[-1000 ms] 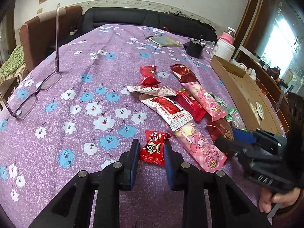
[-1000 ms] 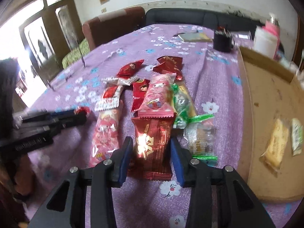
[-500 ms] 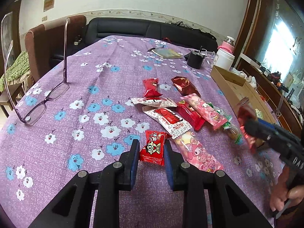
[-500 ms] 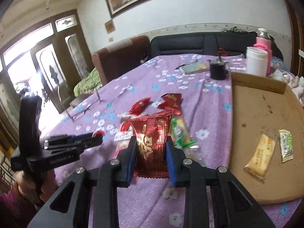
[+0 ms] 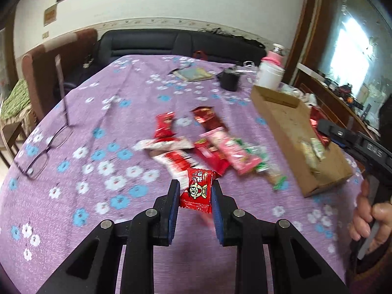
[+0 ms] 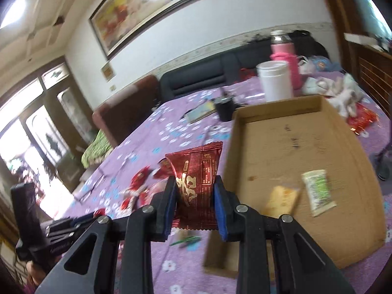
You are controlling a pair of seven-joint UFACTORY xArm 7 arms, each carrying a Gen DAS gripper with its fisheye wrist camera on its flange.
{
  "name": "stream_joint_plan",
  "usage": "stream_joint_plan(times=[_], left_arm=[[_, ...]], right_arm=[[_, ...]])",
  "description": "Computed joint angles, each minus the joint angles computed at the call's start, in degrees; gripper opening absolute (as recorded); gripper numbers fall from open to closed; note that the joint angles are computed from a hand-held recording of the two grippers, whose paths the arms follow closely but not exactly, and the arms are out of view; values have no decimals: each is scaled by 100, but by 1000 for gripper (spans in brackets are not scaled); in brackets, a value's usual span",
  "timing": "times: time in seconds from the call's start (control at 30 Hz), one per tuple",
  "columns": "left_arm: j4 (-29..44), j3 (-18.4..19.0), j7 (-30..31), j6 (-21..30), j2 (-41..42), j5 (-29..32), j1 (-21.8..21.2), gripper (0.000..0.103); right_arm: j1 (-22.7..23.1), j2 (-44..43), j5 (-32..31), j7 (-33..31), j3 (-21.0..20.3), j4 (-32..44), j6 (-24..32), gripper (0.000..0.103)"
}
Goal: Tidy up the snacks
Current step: 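Carry both red packets into the tray and open both grippers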
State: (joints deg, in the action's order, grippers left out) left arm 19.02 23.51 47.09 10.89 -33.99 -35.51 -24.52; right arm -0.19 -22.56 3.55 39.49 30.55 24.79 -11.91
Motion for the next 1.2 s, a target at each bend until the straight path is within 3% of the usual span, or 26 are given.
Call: stream_joint_plan(times=[0.2, 0.4, 0.53, 0.67, 0.9, 1.03, 1.13, 1.2], left_arm=[[142, -393, -262, 148, -49, -9, -268, 25], [443, -688, -389, 42, 133, -260, -935, 25], [725, -824, -460, -70, 513, -519, -1409, 25], [1210, -850, -186, -41, 1139, -1120, -1919, 25], [1807, -1247, 362, -53, 2294, -2184, -2047, 25], [1736, -1542, 617, -207, 2401, -2320, -1827, 25], [1761, -1663, 937, -206, 2435, -2649, -1693, 25], [1746, -1796, 1055, -267, 2451, -2734, -1574, 25]], right_arm=[[195, -315, 165, 168, -585, -328, -90, 28], [306, -589, 250, 268, -986, -575, -123, 28], [199, -675, 264, 318, -964, -610, -55, 28], [-380, -792, 229, 377, -561, -591, 155, 28], [-553, -586, 105, 716, -800, -632, 548, 28], [-413, -347, -95, 904, -1011, -533, 869, 28], [-775, -339, -416, 1165, -625, -412, 1159, 28], [-839, -336, -587, 1299, -575, -396, 1203, 28]])
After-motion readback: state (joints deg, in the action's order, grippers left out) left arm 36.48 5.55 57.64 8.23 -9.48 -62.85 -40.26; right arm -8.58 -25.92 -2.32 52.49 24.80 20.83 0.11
